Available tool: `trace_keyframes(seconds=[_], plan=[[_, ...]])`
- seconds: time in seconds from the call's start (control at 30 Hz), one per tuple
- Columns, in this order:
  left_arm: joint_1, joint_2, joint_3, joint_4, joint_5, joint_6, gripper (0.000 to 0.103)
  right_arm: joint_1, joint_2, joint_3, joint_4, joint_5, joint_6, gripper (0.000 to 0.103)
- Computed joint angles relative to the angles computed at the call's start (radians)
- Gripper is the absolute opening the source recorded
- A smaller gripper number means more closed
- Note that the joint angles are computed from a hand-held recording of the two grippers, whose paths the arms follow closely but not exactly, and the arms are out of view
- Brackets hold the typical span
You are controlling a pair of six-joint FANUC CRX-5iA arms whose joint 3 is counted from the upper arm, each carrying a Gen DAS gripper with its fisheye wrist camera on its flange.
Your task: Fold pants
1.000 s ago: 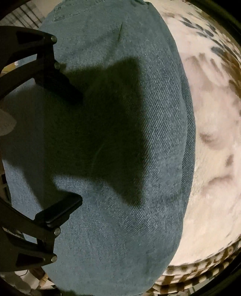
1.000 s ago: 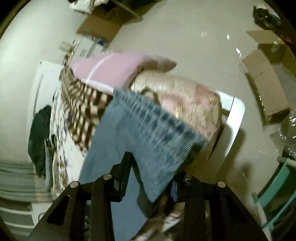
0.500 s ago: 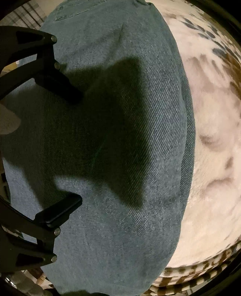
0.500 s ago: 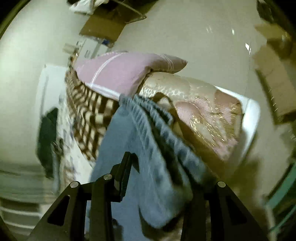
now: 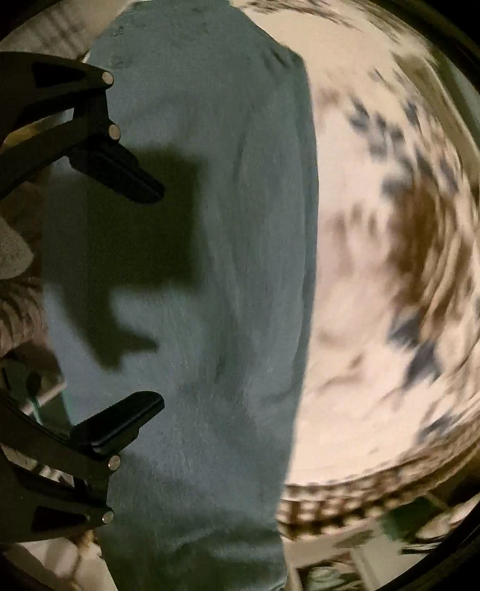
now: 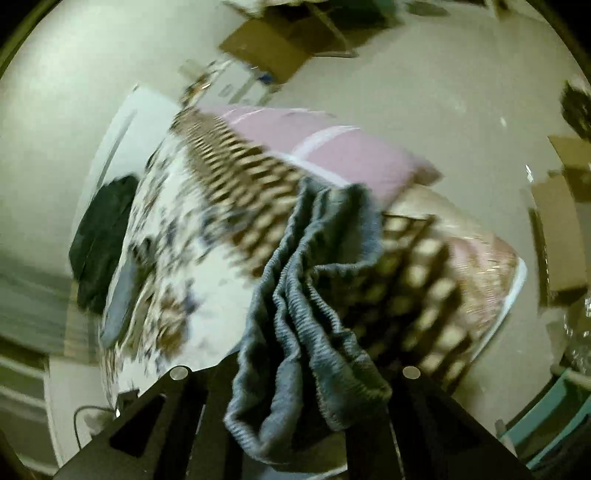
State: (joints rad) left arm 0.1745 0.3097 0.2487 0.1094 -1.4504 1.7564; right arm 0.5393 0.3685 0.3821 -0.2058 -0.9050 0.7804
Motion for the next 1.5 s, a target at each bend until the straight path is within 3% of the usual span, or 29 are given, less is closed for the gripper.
trace_keyframes(seconds=[0.33, 0.6, 0.67, 0.7, 0.73, 0.83, 0.93, 1.13, 1.2, 1.23, 1.27, 1.37, 1.47, 1.5], plan=[[0.35, -0.273, -0.251, 0.001, 0.018, -0.09, 0.103, 0.279, 0.216, 0.34, -0.012, -0.169, 0.069, 0.009], [0.567, -0.345, -0.341, 0.013, 0.047, -0.165, 0.103, 0.468, 0.518, 0.679, -0.037, -0.405, 0.135, 0.009], [0.603, -0.348, -0.356, 0.04, 0.055, -0.18, 0.103, 0.484, 0.617, 0.831, -0.052, -0.531, 0.123, 0.019], [0.619, -0.347, -0.364, 0.059, 0.062, -0.19, 0.103, 0.48, 0.641, 0.87, -0.08, -0.56, 0.121, 0.032], [0.631, -0.343, -0.372, 0.085, 0.069, -0.197, 0.103, 0.462, 0.635, 0.867, -0.154, -0.563, 0.131, 0.046], [0.641, -0.329, -0.389, 0.156, 0.086, -0.217, 0.103, 0.417, 0.512, 0.692, -0.272, -0.448, 0.171, 0.07], [0.62, -0.296, -0.405, 0.232, 0.09, -0.24, 0.103, 0.389, 0.405, 0.557, -0.27, -0.4, 0.168, 0.071], [0.515, -0.225, -0.425, 0.276, 0.135, -0.245, 0.102, 0.358, 0.339, 0.449, -0.125, -0.473, 0.093, 0.072], [0.467, -0.186, -0.404, 0.24, 0.139, -0.264, 0.083, 0.346, 0.348, 0.448, -0.089, -0.5, 0.069, 0.072], [0.443, -0.165, -0.387, 0.206, 0.133, -0.27, 0.041, 0.347, 0.355, 0.449, -0.075, -0.509, 0.063, 0.072], [0.441, -0.165, -0.39, 0.198, 0.133, -0.276, 0.019, 0.352, 0.37, 0.462, -0.045, -0.541, 0.052, 0.072], [0.456, -0.198, -0.422, 0.208, 0.175, -0.294, 0.007, 0.367, 0.464, 0.591, 0.031, -0.691, 0.027, 0.072], [0.469, -0.243, -0.438, 0.196, 0.186, -0.303, 0.007, 0.397, 0.595, 0.784, 0.103, -0.843, 0.029, 0.072], [0.472, -0.248, -0.436, 0.187, 0.181, -0.3, 0.007, 0.404, 0.626, 0.832, 0.119, -0.878, 0.038, 0.078]])
